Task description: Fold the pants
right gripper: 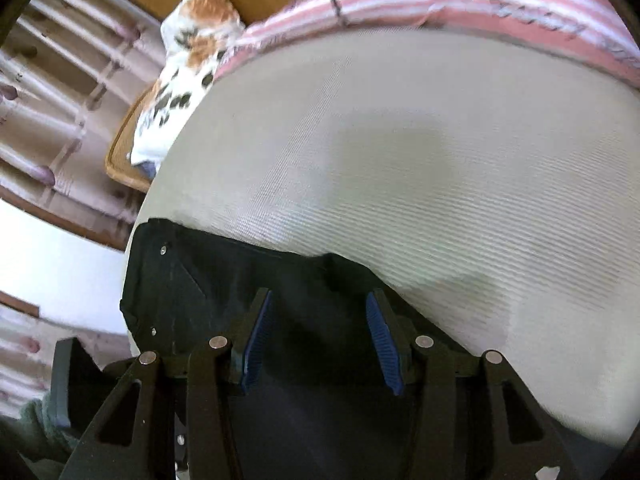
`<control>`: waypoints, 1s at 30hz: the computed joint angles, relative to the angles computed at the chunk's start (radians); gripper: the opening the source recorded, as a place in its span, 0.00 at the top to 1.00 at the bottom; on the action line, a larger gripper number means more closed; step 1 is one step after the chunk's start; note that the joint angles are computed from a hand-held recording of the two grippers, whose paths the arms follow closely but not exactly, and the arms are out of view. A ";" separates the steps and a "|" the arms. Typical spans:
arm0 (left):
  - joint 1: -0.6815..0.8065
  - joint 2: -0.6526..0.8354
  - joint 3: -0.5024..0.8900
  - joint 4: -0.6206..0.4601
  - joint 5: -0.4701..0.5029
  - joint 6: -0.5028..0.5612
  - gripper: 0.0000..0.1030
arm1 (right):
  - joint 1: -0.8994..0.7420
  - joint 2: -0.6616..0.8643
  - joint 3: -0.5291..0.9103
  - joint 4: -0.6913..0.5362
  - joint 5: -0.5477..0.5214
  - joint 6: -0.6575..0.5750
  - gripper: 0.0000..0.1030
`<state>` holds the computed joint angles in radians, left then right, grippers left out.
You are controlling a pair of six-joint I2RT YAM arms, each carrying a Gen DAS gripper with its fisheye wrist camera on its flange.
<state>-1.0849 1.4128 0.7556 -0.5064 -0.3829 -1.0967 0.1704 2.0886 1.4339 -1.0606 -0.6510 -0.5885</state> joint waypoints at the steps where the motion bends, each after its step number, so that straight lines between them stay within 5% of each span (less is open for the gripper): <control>1: -0.007 -0.003 -0.004 0.001 -0.002 -0.009 0.54 | 0.015 0.030 0.022 -0.017 0.001 0.000 0.55; 3: -0.004 -0.014 -0.020 0.016 0.003 -0.010 0.54 | 0.039 0.071 0.052 -0.039 -0.026 -0.001 0.70; 4: -0.005 -0.024 -0.031 0.022 0.004 -0.014 0.54 | 0.044 0.076 0.057 -0.044 -0.046 -0.003 0.85; 12: -0.012 -0.054 -0.080 0.071 -0.002 -0.039 0.54 | 0.065 0.044 -0.040 0.208 0.004 0.129 0.92; 16: -0.002 -0.056 -0.079 0.072 0.005 -0.032 0.54 | 0.068 -0.005 -0.119 0.308 0.004 0.155 0.88; 18: -0.002 -0.056 -0.065 0.052 0.016 -0.033 0.54 | 0.066 -0.025 -0.123 0.290 0.001 0.151 0.78; 20: 0.017 -0.059 -0.038 0.018 0.043 -0.037 0.54 | 0.047 -0.084 -0.149 0.299 0.009 0.177 0.57; 25: 0.048 -0.063 0.070 -0.064 -0.042 0.019 0.54 | -0.079 -0.241 -0.194 0.231 -0.021 0.098 0.56; 30: 0.172 0.045 0.177 0.027 -0.012 0.235 0.53 | -0.254 -0.307 -0.210 0.100 0.041 -0.044 0.55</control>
<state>-0.9127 1.4576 0.9329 -0.4794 -0.3946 -0.8615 -0.0835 1.7819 1.2241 -0.9610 -0.6100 -0.6326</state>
